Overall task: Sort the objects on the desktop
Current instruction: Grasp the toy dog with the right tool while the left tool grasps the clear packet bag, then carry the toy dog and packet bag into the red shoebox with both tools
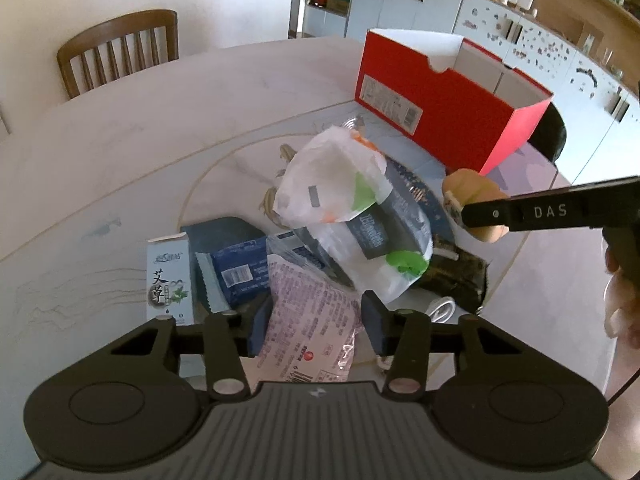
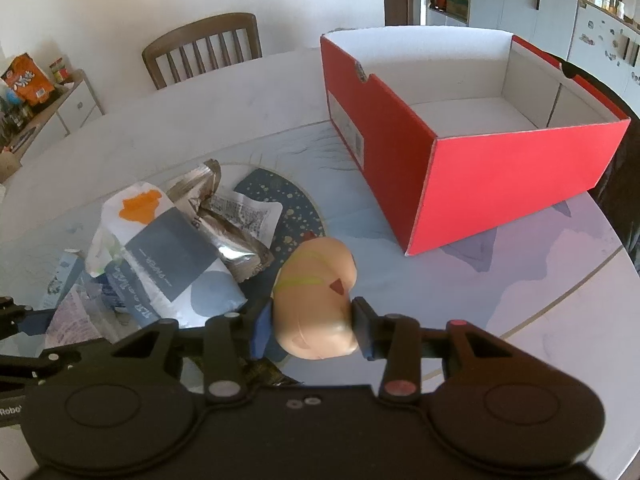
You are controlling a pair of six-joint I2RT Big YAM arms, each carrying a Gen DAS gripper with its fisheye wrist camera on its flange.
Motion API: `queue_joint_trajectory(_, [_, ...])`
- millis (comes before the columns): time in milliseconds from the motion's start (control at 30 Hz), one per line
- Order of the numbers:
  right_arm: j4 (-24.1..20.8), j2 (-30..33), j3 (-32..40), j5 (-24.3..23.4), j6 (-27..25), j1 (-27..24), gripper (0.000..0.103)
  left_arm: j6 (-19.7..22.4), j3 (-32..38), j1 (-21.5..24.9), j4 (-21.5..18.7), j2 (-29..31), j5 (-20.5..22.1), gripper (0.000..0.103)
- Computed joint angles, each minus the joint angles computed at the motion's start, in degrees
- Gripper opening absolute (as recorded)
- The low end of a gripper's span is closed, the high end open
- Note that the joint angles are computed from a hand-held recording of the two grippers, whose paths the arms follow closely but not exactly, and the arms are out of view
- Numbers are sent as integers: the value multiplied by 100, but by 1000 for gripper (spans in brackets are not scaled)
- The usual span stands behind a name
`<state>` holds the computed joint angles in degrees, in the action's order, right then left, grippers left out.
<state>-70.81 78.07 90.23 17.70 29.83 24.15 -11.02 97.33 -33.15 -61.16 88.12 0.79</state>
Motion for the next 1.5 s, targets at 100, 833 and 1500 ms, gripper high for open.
queue_joint_trajectory(100, [18,-63,-15,-2,29,21,41,-50,8,-3,-5,-54,8,43])
queue_joint_trajectory(833, [-113,-506,-120,35,103,208,41,-452,-2,-117,82,-393,-51,25])
queue_joint_trajectory(1500, [-375,-923,-30,382,156,369,41,-525,519,-394,267,-430,86,21])
